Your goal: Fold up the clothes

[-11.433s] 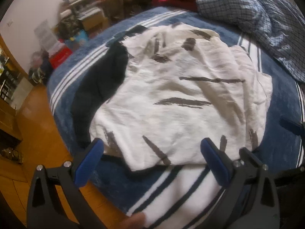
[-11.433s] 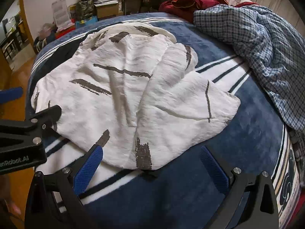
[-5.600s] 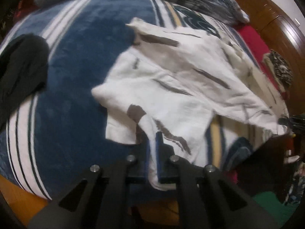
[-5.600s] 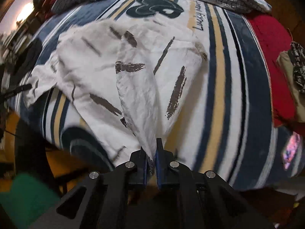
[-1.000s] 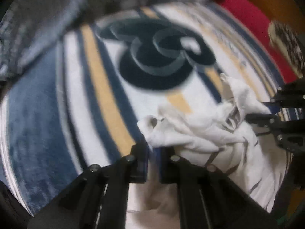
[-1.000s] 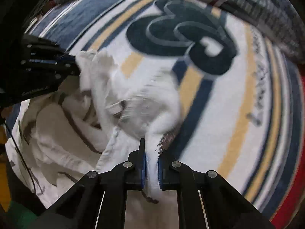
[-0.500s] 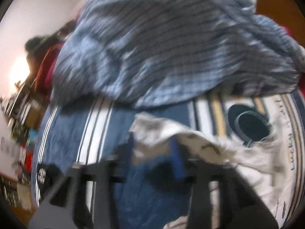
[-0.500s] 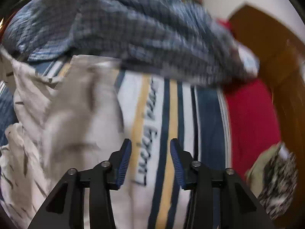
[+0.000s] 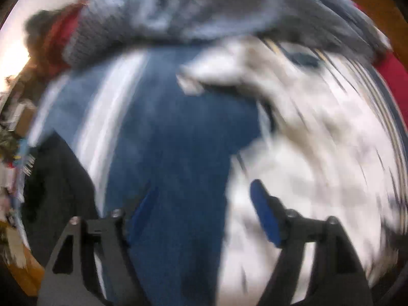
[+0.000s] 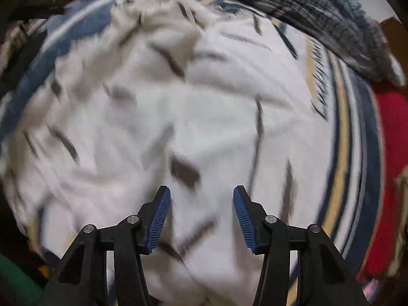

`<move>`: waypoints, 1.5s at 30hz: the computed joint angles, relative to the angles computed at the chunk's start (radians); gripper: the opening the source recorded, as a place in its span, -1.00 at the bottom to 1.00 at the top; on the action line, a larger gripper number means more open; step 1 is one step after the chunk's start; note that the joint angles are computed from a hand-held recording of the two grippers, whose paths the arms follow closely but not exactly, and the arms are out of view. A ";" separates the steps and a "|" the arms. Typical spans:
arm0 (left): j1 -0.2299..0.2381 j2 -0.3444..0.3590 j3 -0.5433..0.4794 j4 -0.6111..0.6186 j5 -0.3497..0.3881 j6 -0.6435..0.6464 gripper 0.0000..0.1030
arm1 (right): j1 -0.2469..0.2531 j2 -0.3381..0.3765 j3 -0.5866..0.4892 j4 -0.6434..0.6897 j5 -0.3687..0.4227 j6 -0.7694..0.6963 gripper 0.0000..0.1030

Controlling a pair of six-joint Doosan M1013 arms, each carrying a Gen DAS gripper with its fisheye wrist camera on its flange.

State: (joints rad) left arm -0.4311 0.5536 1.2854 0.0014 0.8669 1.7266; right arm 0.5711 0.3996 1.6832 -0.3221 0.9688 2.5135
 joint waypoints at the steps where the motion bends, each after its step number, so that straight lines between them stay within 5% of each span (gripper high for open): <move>1: 0.004 -0.023 0.053 -0.028 -0.014 0.015 0.50 | 0.001 -0.012 0.025 0.013 -0.018 0.017 0.19; 4: 0.004 -0.058 0.163 -0.116 0.012 0.066 0.53 | -0.004 -0.053 0.093 0.031 -0.103 0.079 0.14; 7: -0.029 -0.073 0.243 -0.063 -0.021 0.062 0.53 | -0.030 -0.093 0.139 0.083 -0.153 0.135 -0.73; 8: -0.040 -0.082 0.271 -0.026 -0.067 0.043 0.57 | -0.039 -0.113 0.160 0.091 -0.182 0.171 -0.87; 13: -0.023 -0.087 0.306 -0.014 -0.101 -0.019 0.92 | -0.048 -0.304 0.371 -0.101 -0.331 0.760 -0.87; 15: -0.015 -0.095 0.321 0.004 -0.105 -0.018 0.95 | -0.032 -0.358 0.435 -0.135 -0.269 0.954 -0.87; 17: -0.012 -0.110 0.345 0.052 -0.114 -0.030 1.00 | -0.020 -0.385 0.464 -0.078 -0.181 0.975 -0.85; 20: 0.005 -0.129 0.364 0.067 -0.087 -0.058 1.00 | 0.024 -0.367 0.423 -0.005 0.132 0.978 -0.85; 23: 0.012 -0.149 0.358 0.038 -0.071 -0.049 0.76 | 0.044 -0.380 0.404 -0.018 0.239 1.061 -0.75; 24: 0.009 -0.152 0.348 0.023 -0.078 -0.037 0.76 | 0.039 -0.377 0.387 -0.052 0.225 1.049 -0.67; 26: -0.002 -0.149 0.313 -0.019 -0.100 -0.017 0.77 | 0.006 -0.352 0.336 -0.131 0.141 0.917 -0.06; 28: -0.025 -0.129 0.265 -0.049 -0.131 -0.010 0.80 | -0.035 -0.308 0.278 -0.188 0.033 0.773 0.25; 30: -0.051 -0.077 0.184 -0.052 -0.130 -0.009 0.82 | -0.082 -0.227 0.181 -0.197 -0.050 0.566 0.27; 34: -0.096 0.048 0.028 -0.009 -0.040 -0.030 0.77 | -0.140 -0.035 -0.041 -0.122 -0.076 0.209 0.33; 37: -0.143 0.092 0.003 0.222 -0.083 -0.147 0.73 | -0.170 0.074 -0.161 -0.109 -0.037 0.097 0.33; 39: -0.147 0.110 0.000 0.273 -0.094 -0.183 0.85 | -0.188 0.106 -0.196 -0.087 -0.037 0.054 0.33; 40: -0.144 0.114 0.004 0.272 -0.107 -0.200 0.93 | -0.200 0.122 -0.210 -0.062 -0.014 0.029 0.31; 43: -0.106 0.113 0.008 0.131 -0.090 -0.159 0.99 | -0.258 0.095 -0.155 0.046 -0.090 -0.001 -0.62; 45: -0.088 0.115 0.005 0.067 -0.080 -0.131 1.00 | -0.300 0.044 -0.094 0.105 -0.167 0.016 -0.78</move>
State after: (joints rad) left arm -0.5190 0.6685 1.2900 0.0683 0.7873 1.5953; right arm 0.2713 0.4432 1.5891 -0.2172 0.8019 2.5294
